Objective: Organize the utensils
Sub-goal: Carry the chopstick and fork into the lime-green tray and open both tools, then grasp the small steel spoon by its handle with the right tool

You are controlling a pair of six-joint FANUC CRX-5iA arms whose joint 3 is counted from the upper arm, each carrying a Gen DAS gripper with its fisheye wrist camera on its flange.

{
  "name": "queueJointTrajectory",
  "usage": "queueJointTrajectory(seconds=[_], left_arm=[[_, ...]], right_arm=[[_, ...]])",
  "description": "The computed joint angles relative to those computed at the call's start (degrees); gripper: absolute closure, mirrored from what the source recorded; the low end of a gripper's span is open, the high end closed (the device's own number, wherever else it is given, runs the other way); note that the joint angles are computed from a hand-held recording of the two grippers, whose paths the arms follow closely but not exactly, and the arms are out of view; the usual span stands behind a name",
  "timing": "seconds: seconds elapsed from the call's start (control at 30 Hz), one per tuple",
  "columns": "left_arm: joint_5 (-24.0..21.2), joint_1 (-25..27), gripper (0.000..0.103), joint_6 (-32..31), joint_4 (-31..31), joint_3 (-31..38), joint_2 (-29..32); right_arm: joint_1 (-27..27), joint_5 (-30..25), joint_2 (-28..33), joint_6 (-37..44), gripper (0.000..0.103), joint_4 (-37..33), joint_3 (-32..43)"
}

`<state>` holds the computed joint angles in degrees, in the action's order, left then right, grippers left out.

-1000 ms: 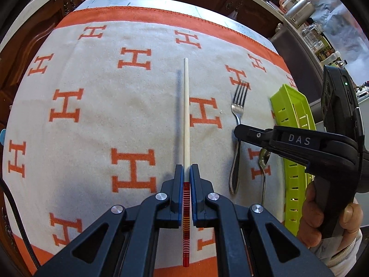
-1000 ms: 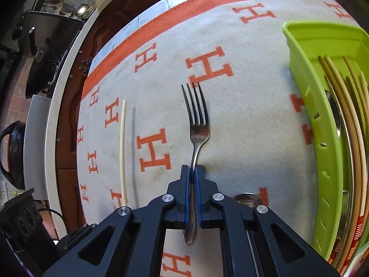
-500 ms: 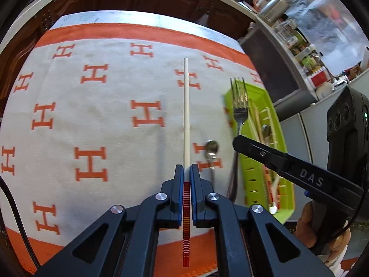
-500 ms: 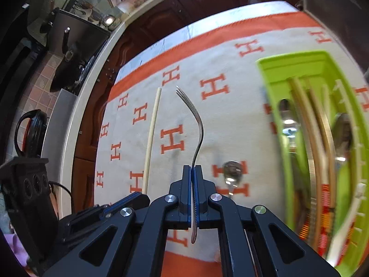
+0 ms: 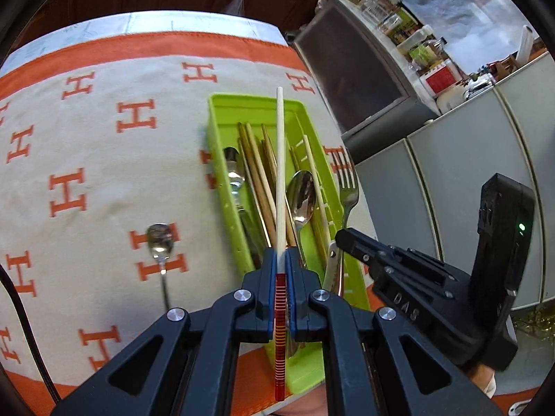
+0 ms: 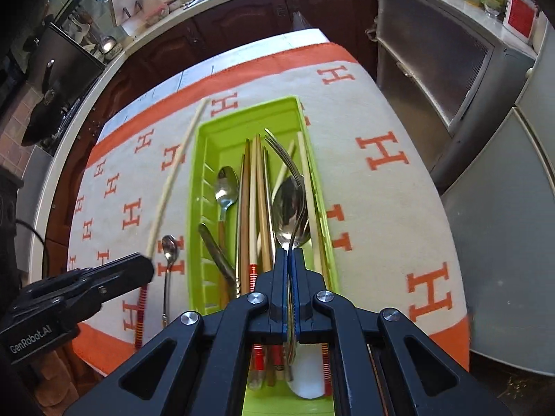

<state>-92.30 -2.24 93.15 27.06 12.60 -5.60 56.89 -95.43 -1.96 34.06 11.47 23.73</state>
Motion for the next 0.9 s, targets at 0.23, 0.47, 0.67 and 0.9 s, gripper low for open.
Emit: queueJointTrajectory(seconds=[0.23,0.47,0.67,0.9], left_arm=[[1.3,-3.6,0.095,2.5,-2.5,0.9,3.1],[-1.1,-2.5,0.075,-1.5,-4.7,3.5,1.5],[-4.0,1.3,0.075,-4.9,-7.1,5.1,-0.8],[-4.3,5.2,0.070,-8.9,-11.4,5.4,-4.7]], right_arm=[[-1.8,1.2,2.8,2.0,0.099,-2.7,1.0],[-2.5,4.9,2.2,0.7,0.099,-1.7,0.6],[-0.7,4.3,1.5,-0.9,0.099,-1.3,1.4],[2.3,4.8,1.7,-0.7,0.099,-2.8,3.5]])
